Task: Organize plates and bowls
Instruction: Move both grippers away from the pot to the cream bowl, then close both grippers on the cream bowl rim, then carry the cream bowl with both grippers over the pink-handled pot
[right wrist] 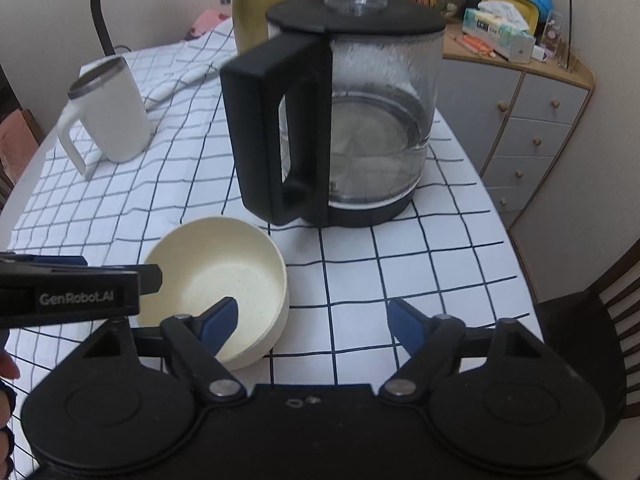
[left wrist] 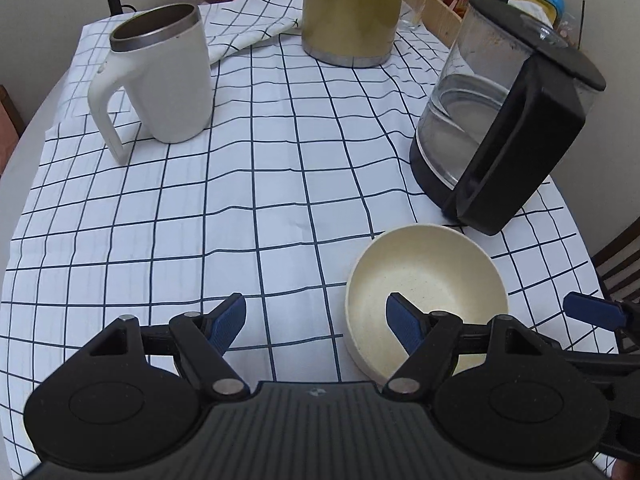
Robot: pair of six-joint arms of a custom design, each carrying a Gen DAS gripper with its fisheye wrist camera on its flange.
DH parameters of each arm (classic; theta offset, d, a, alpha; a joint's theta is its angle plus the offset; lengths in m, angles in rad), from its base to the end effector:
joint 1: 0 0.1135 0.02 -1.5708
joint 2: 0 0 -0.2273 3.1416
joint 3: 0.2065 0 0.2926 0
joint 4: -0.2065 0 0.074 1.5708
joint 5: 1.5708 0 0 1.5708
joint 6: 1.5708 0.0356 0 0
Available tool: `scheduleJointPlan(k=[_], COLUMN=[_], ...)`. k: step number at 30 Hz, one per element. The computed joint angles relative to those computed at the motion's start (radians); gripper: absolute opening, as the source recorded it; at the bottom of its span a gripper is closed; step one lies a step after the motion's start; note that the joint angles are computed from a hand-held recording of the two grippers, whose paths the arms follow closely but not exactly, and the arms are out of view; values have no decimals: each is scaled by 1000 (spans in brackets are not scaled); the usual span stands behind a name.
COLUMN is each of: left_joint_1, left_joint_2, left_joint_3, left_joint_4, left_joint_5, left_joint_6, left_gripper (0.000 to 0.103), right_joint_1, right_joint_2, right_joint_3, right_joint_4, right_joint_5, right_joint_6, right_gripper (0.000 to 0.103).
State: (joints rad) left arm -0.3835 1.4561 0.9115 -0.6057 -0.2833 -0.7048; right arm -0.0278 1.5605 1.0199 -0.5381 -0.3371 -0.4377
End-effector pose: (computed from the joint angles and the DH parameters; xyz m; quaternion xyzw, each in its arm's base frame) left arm 0.2951 -0.1083 0.1435 -0.1839 0.9510 0.0112 0.2482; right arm 0.3451 0.0022 0.1500 -0.2346 0.9278 0.1029 0.2712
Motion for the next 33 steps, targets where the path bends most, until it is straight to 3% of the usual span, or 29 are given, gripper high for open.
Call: scheduleJointPlan(k=[8, 10, 15, 21, 33], left_joint_1=[-3, -6, -4, -17, -105], left_joint_2=[84, 86, 84, 83, -4], left_joint_3=[36, 35, 30, 38, 4], left_joint_4=[10, 13, 25, 10, -99], left_joint_5=[25, 23, 52, 51, 13], left_joint_6=[24, 24, 30, 24, -43], left_gripper=[43, 30, 11, 8, 5], right_joint_1=[16, 18, 20, 25, 13], right_joint_2=[57, 71, 95, 89, -11], right_joint_3=[27, 37, 59, 59, -9], right_joint_4=[-16, -27, -43, -60, -93], right_joint_5=[-4, -8, -22, -46, -26], right_joint_6=[-2, -1, 8, 4, -19], right_gripper=[65, 56, 38, 12, 8])
